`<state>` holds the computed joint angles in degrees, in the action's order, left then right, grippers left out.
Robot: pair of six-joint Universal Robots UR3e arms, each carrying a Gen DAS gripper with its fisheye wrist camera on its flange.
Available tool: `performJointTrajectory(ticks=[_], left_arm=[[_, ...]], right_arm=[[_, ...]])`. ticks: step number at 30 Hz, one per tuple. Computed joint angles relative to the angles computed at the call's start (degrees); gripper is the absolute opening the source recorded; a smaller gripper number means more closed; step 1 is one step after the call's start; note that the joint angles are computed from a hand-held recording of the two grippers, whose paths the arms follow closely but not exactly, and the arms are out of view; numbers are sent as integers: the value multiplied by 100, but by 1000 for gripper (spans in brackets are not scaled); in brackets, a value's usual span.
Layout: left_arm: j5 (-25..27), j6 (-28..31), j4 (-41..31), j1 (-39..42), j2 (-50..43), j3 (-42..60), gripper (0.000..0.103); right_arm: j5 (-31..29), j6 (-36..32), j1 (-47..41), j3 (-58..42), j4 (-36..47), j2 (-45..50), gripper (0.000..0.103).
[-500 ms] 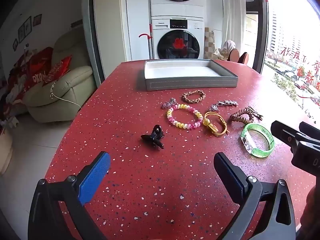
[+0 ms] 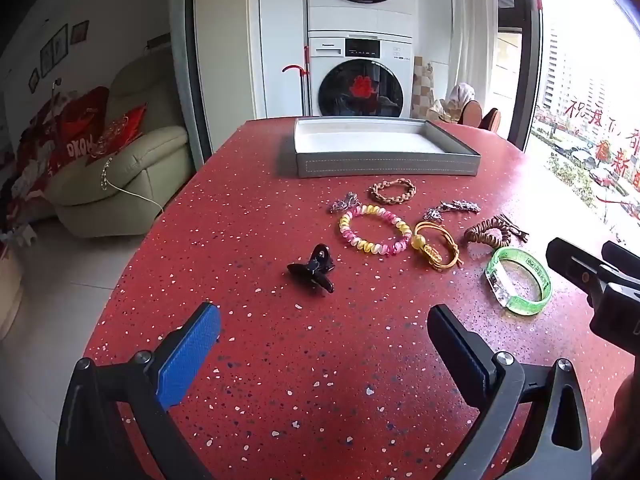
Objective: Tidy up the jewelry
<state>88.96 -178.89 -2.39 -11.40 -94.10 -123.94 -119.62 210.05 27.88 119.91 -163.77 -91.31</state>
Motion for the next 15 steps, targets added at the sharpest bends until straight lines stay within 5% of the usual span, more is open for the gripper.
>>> performJointTrajectory(ticks=[15], left_arm=[[6, -32, 7, 27, -6, -19, 103]], right_arm=[[183, -54, -154, 223, -185, -129, 103]])
